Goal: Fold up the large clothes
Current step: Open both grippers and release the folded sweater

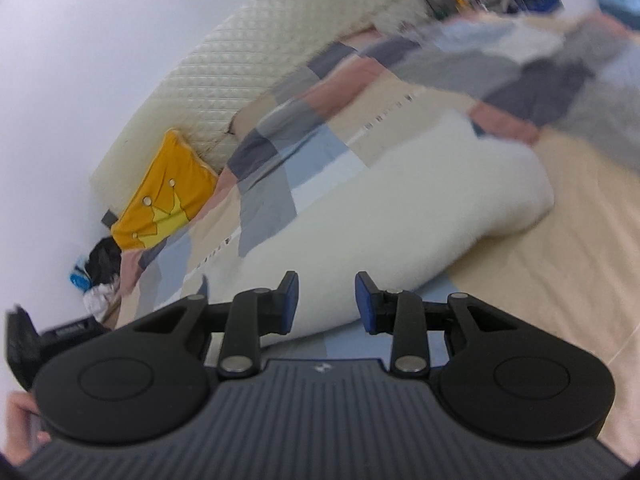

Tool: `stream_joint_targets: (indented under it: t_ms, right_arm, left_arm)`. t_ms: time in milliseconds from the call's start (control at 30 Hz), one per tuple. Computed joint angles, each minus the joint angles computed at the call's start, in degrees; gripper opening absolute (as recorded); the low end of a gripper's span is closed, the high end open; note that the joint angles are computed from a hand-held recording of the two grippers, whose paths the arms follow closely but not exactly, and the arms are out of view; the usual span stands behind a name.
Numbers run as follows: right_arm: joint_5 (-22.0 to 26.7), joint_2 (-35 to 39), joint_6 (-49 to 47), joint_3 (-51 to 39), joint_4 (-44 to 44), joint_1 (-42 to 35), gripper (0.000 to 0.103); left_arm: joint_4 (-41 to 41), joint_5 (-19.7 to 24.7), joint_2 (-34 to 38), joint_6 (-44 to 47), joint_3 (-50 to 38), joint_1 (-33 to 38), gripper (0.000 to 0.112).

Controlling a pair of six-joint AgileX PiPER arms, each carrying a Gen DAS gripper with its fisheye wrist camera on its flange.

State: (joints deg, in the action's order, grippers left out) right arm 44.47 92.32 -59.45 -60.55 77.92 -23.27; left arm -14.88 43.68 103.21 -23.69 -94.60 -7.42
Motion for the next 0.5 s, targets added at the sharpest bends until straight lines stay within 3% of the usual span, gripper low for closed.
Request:
stream_joint_targets:
  t_ms: [167,300,500]
  right_arm:
    - [-0.77,-10.0,0.01,2.87,-5.0,-1.0,0.036]
    - [1.87,-18.0,-1.57,5.97,-5.33,-4.0,0.036]
    - [6.24,-28.43,-3.86,11.2,-4.93,-9.11,0.036]
  left_arm:
    - [12.6,-0.63,-9.01,-3.64,2.82,-7.43,0.079]
    - [26.44,0.47,-14.39,-10.23,4.02,-16.46,0.079]
    - [51.41,6.66,-20.12,-25.81,7.48,-32.87,0.08]
